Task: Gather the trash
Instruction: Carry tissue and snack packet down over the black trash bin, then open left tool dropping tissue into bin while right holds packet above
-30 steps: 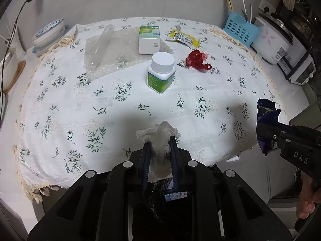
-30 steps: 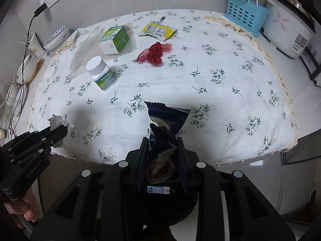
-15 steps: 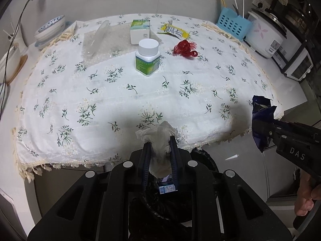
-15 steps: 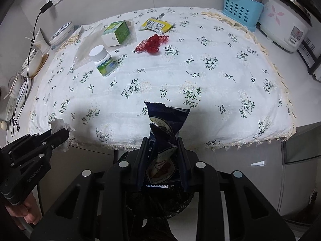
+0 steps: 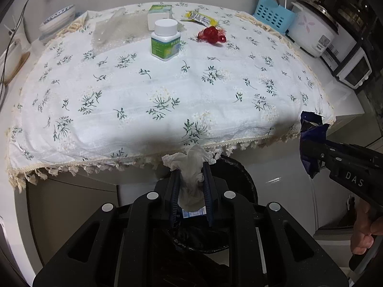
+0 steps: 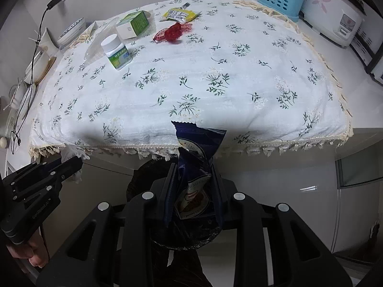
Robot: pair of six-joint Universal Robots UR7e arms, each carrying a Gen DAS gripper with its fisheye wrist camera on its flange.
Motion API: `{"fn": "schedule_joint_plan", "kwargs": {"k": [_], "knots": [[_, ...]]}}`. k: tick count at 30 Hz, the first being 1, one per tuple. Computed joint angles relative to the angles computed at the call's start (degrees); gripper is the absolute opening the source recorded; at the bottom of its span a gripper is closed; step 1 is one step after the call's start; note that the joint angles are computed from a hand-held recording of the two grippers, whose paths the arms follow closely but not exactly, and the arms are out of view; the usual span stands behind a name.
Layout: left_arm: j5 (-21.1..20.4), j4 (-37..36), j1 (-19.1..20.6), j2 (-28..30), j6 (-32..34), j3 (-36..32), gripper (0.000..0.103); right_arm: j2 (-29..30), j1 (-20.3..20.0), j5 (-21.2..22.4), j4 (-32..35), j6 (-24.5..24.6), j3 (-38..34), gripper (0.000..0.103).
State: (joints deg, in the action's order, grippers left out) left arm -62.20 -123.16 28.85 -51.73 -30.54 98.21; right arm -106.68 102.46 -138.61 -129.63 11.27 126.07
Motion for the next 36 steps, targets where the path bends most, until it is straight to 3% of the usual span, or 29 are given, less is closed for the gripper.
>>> {"fn": "schedule_joint_plan", "kwargs": {"k": [10,20,36], "knots": [[-2.0,-3.0,0.2,0.6,-0.4,5.3,0.018,-3.8,-2.5,0.7,-3.1,-2.4,5.4,0.026],[-3.4,-6.9,0.6,2.0,-0.2,9.8,0.018,-7.9,-7.8,4.9,-6.4,-5.6,11.6,0.026],[-5.6,-11.0,1.1,8.4,3.9,8.7,0.018,-13.2,-12.5,6.2,-6.4,-7.5,15.4,0.026]]}}
